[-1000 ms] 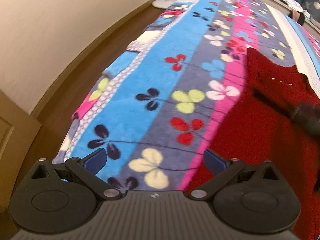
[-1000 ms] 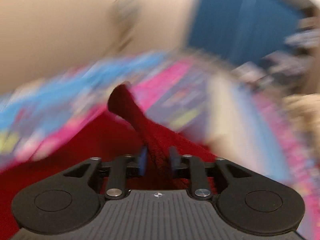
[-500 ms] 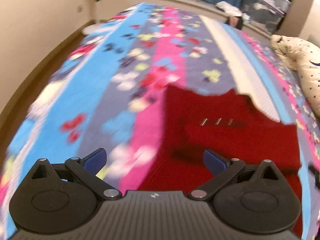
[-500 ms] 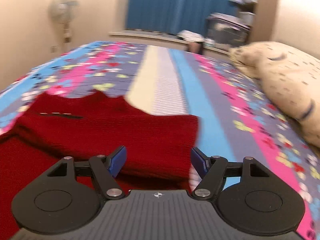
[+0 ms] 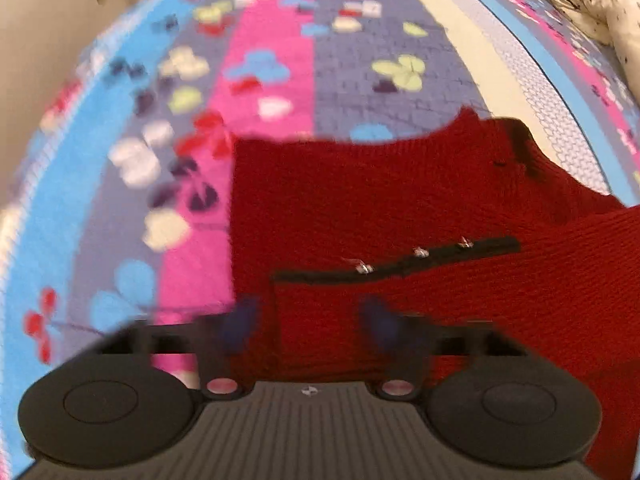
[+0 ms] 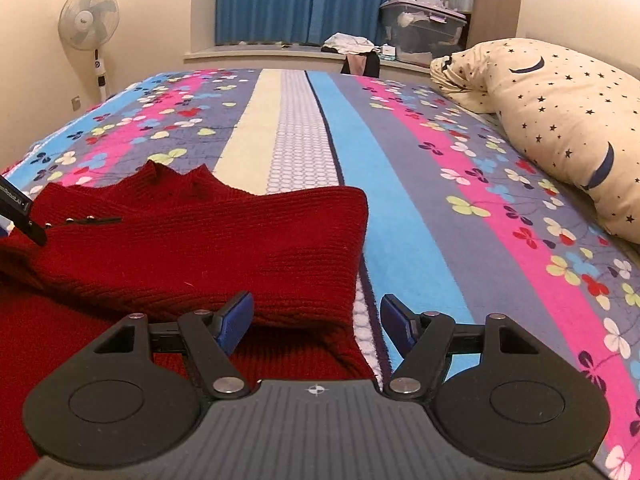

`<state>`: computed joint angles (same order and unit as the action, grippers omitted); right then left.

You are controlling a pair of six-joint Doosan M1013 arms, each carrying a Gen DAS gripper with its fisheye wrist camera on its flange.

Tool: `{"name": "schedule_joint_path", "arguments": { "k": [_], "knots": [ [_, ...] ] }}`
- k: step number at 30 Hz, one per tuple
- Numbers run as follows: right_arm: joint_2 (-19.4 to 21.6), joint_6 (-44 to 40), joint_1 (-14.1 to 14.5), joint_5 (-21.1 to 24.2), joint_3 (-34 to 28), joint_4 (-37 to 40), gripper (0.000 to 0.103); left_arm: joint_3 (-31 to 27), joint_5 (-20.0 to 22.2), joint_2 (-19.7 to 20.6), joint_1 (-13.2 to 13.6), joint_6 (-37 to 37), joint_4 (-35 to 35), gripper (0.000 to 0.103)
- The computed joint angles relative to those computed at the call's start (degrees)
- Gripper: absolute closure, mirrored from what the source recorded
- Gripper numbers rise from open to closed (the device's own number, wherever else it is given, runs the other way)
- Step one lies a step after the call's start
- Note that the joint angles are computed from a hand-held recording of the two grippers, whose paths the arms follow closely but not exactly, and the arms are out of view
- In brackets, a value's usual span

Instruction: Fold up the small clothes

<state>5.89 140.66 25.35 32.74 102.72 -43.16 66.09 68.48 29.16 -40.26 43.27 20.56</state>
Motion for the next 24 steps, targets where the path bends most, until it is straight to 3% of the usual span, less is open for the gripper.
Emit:
{"name": "schedule_joint_path", "arguments": {
  "k": [1,6,8,9,11,12,13,14,17,19,20,21,22,24],
  "knots": [
    [-0.36,-0.1,-0.19,-0.57,0.26,0.38,0.032,0.34,-1.78,-0.74,0.34,0.27,-1.35,0.103],
    [-0.03,3.39,-0.27,-1.37,0.01,-1.57,0.032,2.75,-10.9,-4.85,0.31,-6.27,5.71,0.103],
    [0.2,3.96,-0.47,-2.33,-0.35,-1.33,0.032,2.41,-12.1,-4.89,0.63,-5.06,6.2,0.103],
    [0.37,4.04,-0.57,-2.57,-0.63,-0.91,0.032,2.2,-12.82,-4.69,1.25,-1.32,3.14,0.099],
    [0.76,3.98,-0.71,-2.71,-1.22,-0.05,0.031,1.29,-11.97,-3.53,2.79,6.99,-5.94,0.066],
    [0.88,3.89,-0.74,-2.86,-1.42,0.2,0.031,0.7,-10.13,-2.7,3.08,8.88,-8.25,0.03],
    [0.96,3.91,-0.7,-2.95,-1.56,0.13,0.031,0.77,-9.39,-2.31,3.04,8.71,-8.08,0.014],
    [0.95,3.95,-0.63,-3.15,-1.57,-0.09,0.031,1.72,-9.59,-2.26,2.6,6.92,-6.06,0.014],
    [0.7,3.38,-0.57,-4.22,-1.22,-0.01,0.031,3.25,-9.15,-1.86,3.07,6.01,-9.14,0.014],
    [0.71,3.05,-0.55,-4.28,-1.13,-0.02,0.031,3.78,-8.48,-1.87,2.64,5.5,-8.78,0.023],
    [0.77,3.01,-0.56,-4.3,-1.09,-0.11,0.031,4.02,-8.32,-2.03,2.02,5.45,-6.83,0.034],
    [0.87,3.24,-0.54,-4.24,-1.08,-0.37,0.031,3.74,-7.25,-2.0,1.58,5.56,-5.87,0.069],
    [0.99,3.37,-0.54,-4.23,-1.08,-0.48,0.031,3.5,-5.94,-1.84,1.12,4.61,-4.19,0.084],
    [1.25,3.26,-0.58,-4.25,-1.18,-0.14,0.031,4.13,-6.58,-2.31,1.13,3.22,-3.2,0.099]
  ]
}}
